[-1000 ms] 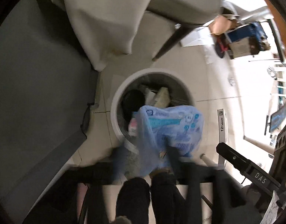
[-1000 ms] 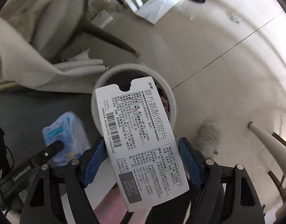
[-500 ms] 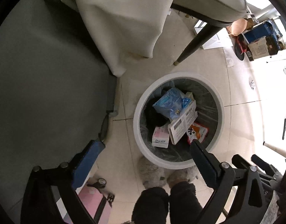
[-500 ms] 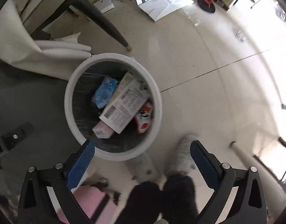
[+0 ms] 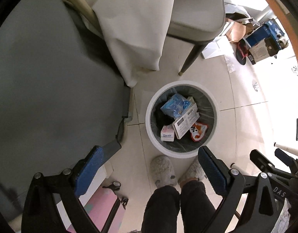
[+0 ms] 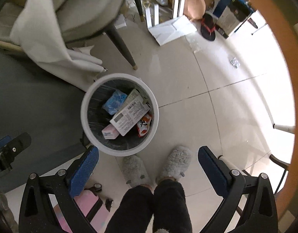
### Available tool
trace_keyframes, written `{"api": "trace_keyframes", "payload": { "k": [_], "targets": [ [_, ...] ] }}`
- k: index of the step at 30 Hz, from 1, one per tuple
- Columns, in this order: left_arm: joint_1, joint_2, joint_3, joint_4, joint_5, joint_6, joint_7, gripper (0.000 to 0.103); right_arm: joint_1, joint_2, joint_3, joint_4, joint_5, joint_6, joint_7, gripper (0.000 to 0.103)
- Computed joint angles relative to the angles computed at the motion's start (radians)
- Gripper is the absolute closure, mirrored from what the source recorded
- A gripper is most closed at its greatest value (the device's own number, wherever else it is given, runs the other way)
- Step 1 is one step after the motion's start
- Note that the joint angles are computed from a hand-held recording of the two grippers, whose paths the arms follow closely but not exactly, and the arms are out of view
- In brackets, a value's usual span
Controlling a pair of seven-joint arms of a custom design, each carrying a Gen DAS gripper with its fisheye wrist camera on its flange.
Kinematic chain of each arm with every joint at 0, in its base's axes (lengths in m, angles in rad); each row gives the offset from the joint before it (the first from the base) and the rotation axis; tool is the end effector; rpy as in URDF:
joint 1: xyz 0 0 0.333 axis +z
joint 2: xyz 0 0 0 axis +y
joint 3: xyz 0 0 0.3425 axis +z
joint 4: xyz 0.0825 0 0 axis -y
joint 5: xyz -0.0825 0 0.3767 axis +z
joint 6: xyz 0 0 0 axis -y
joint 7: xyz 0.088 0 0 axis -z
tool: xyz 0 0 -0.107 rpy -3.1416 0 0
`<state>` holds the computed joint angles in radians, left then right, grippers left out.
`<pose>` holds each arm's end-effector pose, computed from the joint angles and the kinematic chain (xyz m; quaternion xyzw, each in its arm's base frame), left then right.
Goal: Collect trash
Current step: 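Carry snack bag and leaflet over the bin and open both grippers, then move both tools back up to the table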
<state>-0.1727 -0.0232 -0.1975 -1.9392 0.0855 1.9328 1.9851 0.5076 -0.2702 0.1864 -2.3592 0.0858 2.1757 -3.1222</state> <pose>0.5117 -0.1932 0.5220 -0.3690 0.9284 0.0250 0.0352 0.3444 0.2957 0.4690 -0.3068 0.9508 0.0252 0.0351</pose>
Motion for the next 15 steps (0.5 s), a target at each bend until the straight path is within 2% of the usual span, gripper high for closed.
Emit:
{"api": "trace_keyframes", "payload": {
  "k": [9,15],
  "targets": [
    [0.013,-0.100,0.005,0.130,-0.057,-0.191,0.055,0.004,-0.001,-0.070,0.021,0.230,-0.046,-0.267,0.025,0.000],
    [0.028,-0.125,0.009,0.284,-0.092,-0.348,0.081,0.003,0.001,-0.078,0.044,0.424,-0.060,-0.448,0.052,0.000]
  ]
}}
